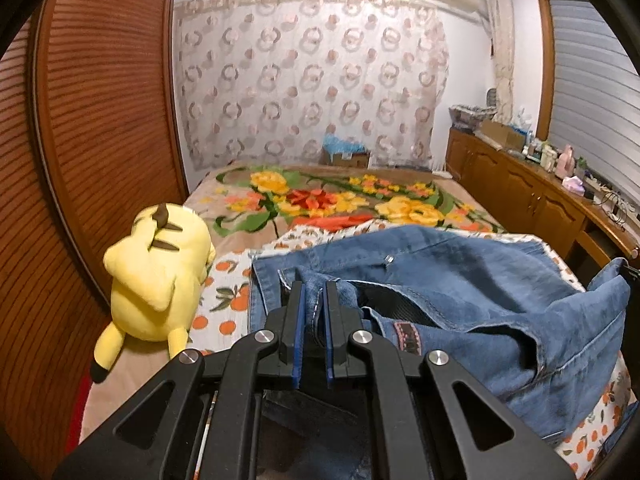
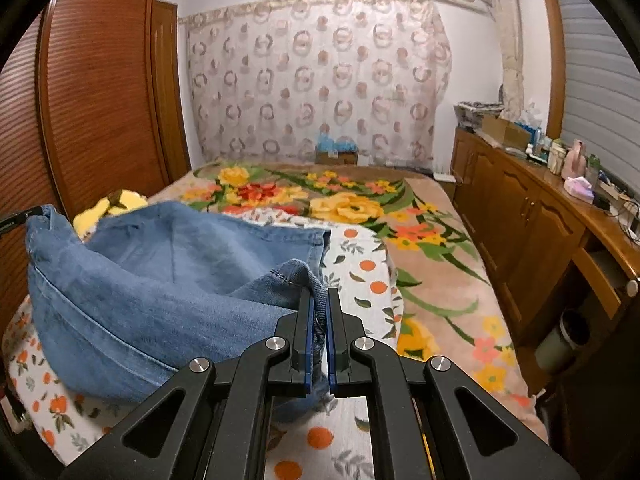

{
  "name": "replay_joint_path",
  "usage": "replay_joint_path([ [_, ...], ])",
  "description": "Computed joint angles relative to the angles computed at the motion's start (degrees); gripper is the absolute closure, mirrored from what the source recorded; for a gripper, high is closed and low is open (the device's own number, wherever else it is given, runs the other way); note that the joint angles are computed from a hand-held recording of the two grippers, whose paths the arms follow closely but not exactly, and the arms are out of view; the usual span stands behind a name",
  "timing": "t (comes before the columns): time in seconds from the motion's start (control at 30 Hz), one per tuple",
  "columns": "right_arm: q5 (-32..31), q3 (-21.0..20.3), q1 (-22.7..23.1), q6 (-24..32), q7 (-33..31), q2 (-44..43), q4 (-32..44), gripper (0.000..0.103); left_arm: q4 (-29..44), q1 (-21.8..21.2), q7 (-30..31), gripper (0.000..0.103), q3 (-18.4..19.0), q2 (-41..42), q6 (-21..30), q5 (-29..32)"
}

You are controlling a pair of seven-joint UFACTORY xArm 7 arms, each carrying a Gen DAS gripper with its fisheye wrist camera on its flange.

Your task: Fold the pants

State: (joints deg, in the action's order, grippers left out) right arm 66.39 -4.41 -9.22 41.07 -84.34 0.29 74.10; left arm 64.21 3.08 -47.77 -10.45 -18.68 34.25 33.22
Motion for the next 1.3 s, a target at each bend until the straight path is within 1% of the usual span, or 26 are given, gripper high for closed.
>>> replay_joint_path([
  [0.17, -5.04, 1.36, -0.12, 0.51, 5.21, 4.76, 6.25, 0.098, 1.35, -0.13, 0.21, 0.094, 0.73, 2.62, 0.33, -0.31],
  [0.37, -7.04, 3.19, -1.86, 2.22, 8.51, 8.18, 11.9, 0.098, 5.9, -0.62, -0.42, 0.094, 1.68, 6.68, 1.26, 1.82],
  [0.53, -8.97, 5.55, -2.34, 1.36, 10.11, 12.59, 17.57, 0.098, 10.54, -1.68, 0.5, 0.094, 3.67, 10.71, 1.9, 2.65],
  [0.73, -15.84, 8.29, -1.97, -1.01, 14.19, 17.82, 23.13, 0.098, 13.93, -3.41, 1.19, 0.094, 5.86, 14.45, 2.89, 2.27],
  [0.83, -17.89, 9.51, -2.43, -0.77, 16.18, 19.19, 25.07, 0.098, 14.83, -4.13, 1.61, 0.094, 6.67, 15.83, 3.23, 1.91],
  [0.9, -21.47, 9.5, -2.0, 0.64, 19.39, 21.13, 27.68, 0.098, 15.17, -4.61, 2.33, 0.094, 7.16, 16.82, 3.7, 1.27],
  [0.97, -23.53, 10.01, -2.37, 2.15, 21.17, 22.4, 29.71, 0.098, 15.04, -5.07, 2.56, 0.094, 7.5, 17.21, 4.06, 1.01],
  [1.0, -24.4, 10.26, -2.46, 2.55, 21.89, 22.96, 30.57, 0.095, 15.0, -5.24, 2.68, 0.094, 7.66, 17.44, 4.2, 0.85],
  [1.07, -25.67, 10.76, -2.48, 2.35, 23.47, 23.93, 32.35, 0.078, 14.76, -5.47, 2.97, 0.094, 8.0, 17.66, 4.19, 0.42],
  [1.1, -25.71, 11.18, -2.81, 2.77, 24.13, 24.35, 33.4, 0.073, 14.64, -5.56, 3.08, 0.094, 8.12, 17.69, 4.2, 0.25],
  [1.13, -25.54, 11.62, -3.22, 3.52, 24.82, 25.12, 34.84, 0.064, 14.42, -5.62, 3.2, 0.094, 8.22, 17.6, 4.15, 0.04],
  [1.2, -26.23, 12.22, -3.29, 5.17, 26.71, 27.06, 38.16, 0.063, 14.41, -5.69, 3.58, 0.094, 8.35, 17.67, 4.17, -0.3],
  [1.3, -30.95, 12.22, -1.84, 9.39, 30.35, 32.19, 45.74, 0.062, 14.57, -5.83, 3.81, 0.094, 8.38, 17.73, 4.39, -0.23],
])
